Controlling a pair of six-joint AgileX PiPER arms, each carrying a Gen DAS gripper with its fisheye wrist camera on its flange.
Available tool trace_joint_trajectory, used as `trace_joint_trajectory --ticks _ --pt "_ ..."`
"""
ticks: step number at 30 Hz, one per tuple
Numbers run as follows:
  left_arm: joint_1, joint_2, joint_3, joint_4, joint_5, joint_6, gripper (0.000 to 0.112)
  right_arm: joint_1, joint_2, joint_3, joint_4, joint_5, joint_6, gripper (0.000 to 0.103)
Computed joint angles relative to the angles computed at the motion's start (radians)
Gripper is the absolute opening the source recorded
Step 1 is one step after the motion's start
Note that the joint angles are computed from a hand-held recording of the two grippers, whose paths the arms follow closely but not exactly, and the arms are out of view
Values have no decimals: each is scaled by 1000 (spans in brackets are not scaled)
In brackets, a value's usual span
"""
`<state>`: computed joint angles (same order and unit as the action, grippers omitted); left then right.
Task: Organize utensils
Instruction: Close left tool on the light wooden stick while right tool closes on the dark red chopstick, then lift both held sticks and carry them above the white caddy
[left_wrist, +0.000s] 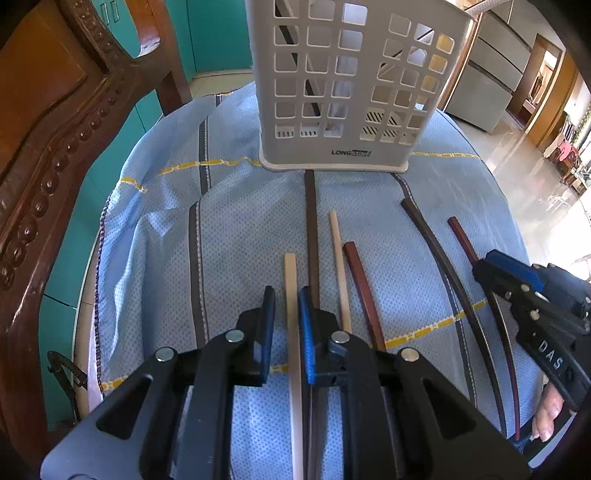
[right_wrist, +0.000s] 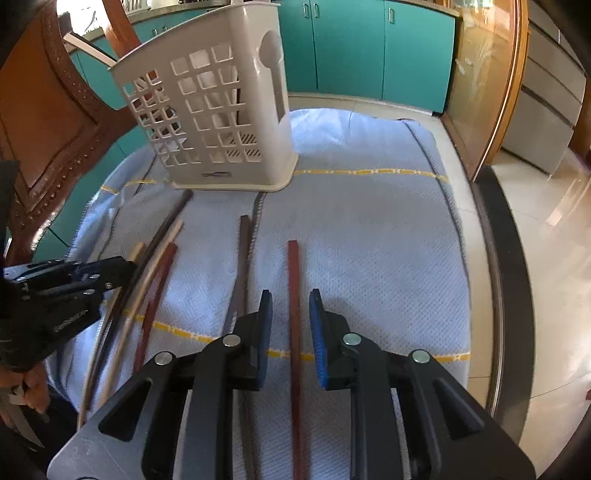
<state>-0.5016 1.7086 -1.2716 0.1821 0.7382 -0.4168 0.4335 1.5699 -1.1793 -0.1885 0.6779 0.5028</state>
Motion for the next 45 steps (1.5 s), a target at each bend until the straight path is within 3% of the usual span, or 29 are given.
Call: trace_joint_trajectory --ticks 3,5,7,10,16,20,22,25,28,31,34,36,39,41,45 --pt "-2 8 -8 16 0 0 15 21 30 -12 -71 11 44 19" --pt "1 13 -13 21 -1 8 13 34 42 -19 -93 11 44 6" --pt "-9 20 -23 32 0 4 8 25 38 -11 -43 -12 10 6" --pt "-34 -5 -11 89 -13 -51 7 57 -10 14 -131 -42 84 6" --pt "-71 -241 48 187 -65 -142 7 81 -294 102 -200 -142 157 6" --pt "-103 -382 24 218 -55 -150 7 79 -449 115 -225 -207 173 6" --pt "-117 -426 -18 255 -40 -150 7 107 -474 80 -332 -210 249 6" --pt "-100 -427 -112 245 -42 -125 7 95 -449 -10 -391 -254 277 6" --pt "-37 -375 -237 192 -86 -109 7 33 -400 -93 -336 -341 217 6" --pt "13 -330 -319 167 -150 -156 7 15 -326 -192 -342 -366 216 6" --pt "32 -296 -364 229 -218 -275 7 32 -248 -265 -556 -371 395 6" --pt "48 -272 -380 269 -255 -332 7 15 -209 -292 -581 -397 428 6" --pt "28 -234 -380 460 -260 -497 7 6 -134 -324 -733 -421 579 6" --pt "22 -195 -408 494 -239 -524 7 12 -92 -353 -762 -391 586 6" --pt "4 -126 -446 490 -187 -468 7 7 -44 -360 -604 -378 425 6"
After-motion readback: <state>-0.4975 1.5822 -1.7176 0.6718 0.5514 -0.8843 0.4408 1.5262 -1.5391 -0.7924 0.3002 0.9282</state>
